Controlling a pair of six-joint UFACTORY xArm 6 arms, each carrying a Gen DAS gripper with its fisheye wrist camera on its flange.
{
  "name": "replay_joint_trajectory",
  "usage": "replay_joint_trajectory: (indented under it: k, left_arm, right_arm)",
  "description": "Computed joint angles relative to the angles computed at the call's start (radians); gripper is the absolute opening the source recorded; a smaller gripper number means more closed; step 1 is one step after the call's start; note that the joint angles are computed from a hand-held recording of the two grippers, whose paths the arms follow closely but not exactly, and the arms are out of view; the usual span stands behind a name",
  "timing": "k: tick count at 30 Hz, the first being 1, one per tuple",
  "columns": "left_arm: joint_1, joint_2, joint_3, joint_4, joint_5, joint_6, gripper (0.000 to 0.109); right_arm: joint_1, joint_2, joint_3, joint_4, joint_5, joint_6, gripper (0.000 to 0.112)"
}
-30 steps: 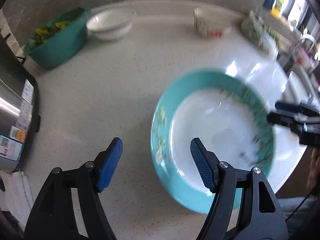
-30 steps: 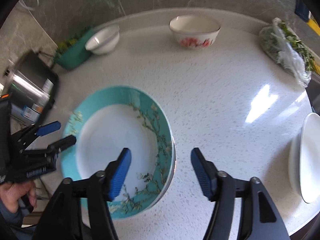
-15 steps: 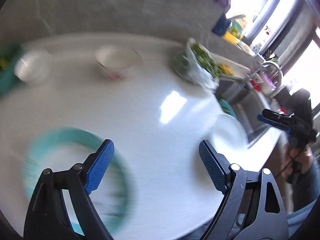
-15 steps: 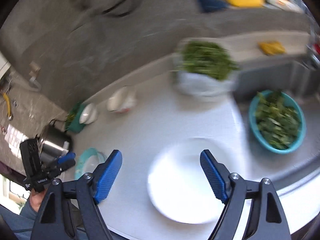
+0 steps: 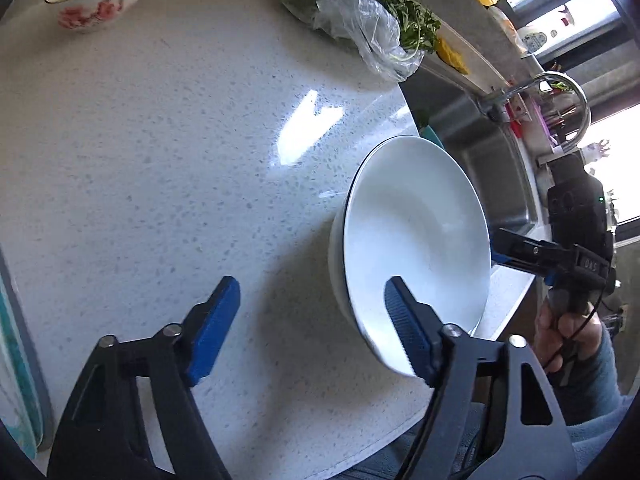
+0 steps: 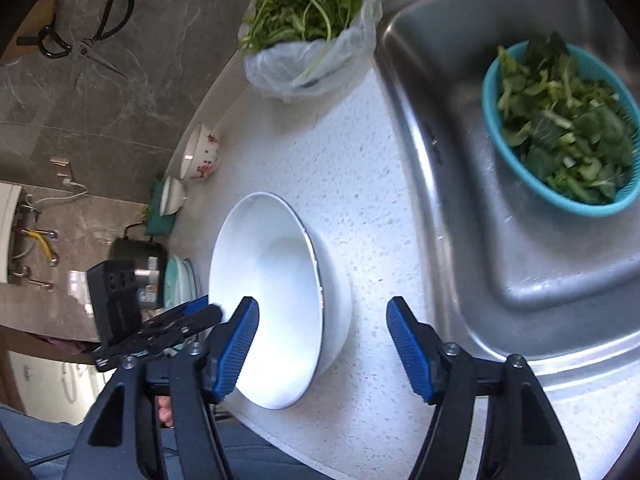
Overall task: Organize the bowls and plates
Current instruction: 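Move both grippers to the white deep plate by the sink and grasp its rim, then lift the white deep plate with both grippers and carry it beside the plate stack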
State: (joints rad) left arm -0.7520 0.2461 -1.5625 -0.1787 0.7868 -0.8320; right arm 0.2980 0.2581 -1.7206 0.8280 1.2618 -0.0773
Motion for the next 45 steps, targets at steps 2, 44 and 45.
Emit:
replay_joint_trajectory:
  k: [2, 44, 45]
  left_arm:
    - [0.011, 0.03, -0.025, -0.025, 0.0, 0.018, 0.057]
    - [0.02, -0.022, -0.002, 0.095, 0.066, -0.129, 0.01]
    - [0.025, -0.046, 0.013, 0.111, 0.078, -0.149, 0.01]
  right_arm:
    - [-0.007, 0.023, -0.01, 0.047, 0.021, -0.017, 0.06]
    - [0.08, 0.236, -0.373, -0.095, 0.18, 0.091, 0.02]
    - [0.087, 0.255, -0.408, -0.095, 0.189, 0.098, 0.02]
